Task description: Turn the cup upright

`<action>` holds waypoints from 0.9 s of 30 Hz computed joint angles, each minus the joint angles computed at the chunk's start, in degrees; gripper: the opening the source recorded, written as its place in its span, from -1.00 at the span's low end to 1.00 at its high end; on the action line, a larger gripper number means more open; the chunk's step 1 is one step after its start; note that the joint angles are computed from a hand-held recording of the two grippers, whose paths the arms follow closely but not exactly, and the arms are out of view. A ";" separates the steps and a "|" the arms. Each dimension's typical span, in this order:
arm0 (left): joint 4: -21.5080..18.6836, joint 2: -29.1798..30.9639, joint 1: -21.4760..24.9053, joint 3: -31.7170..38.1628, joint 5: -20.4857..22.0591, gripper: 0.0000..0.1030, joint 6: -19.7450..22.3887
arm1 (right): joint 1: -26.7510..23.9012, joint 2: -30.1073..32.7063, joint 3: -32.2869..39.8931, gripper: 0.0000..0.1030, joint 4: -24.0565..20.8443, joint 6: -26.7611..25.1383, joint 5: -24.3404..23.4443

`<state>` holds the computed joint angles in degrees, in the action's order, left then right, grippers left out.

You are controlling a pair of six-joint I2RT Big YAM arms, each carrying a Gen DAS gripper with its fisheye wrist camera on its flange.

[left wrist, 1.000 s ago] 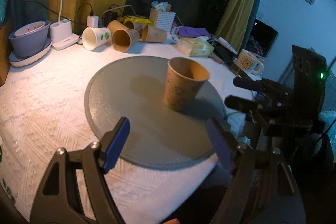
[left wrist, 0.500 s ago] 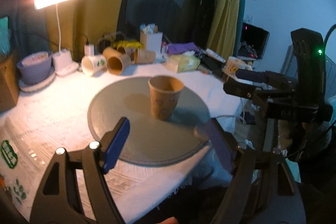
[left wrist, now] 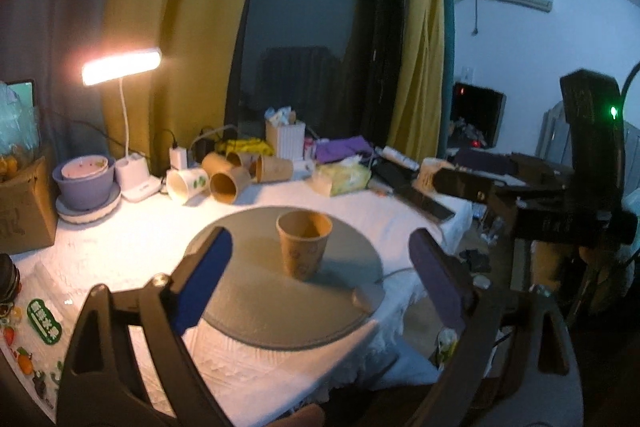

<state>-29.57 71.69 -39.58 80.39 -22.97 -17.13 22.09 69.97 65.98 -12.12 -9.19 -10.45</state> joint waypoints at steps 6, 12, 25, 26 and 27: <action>5.32 -1.90 -1.22 -1.09 -3.72 0.77 2.06 | 0.44 -3.26 -1.73 0.43 1.49 -0.39 0.81; 8.77 -2.71 -2.78 -1.81 -8.44 0.77 4.04 | 1.11 -5.58 -3.23 0.43 3.23 0.57 3.35; 9.76 -3.46 -3.51 -2.85 -9.15 0.78 4.68 | 1.26 -6.19 -3.55 0.43 3.31 0.61 3.46; 9.61 -3.39 -3.36 -2.78 -8.79 0.78 4.63 | 1.31 -6.21 -3.58 0.43 3.27 0.57 3.51; 9.49 -3.38 -3.37 -2.73 -8.72 0.78 4.59 | 1.32 -6.18 -3.55 0.43 3.29 0.62 3.53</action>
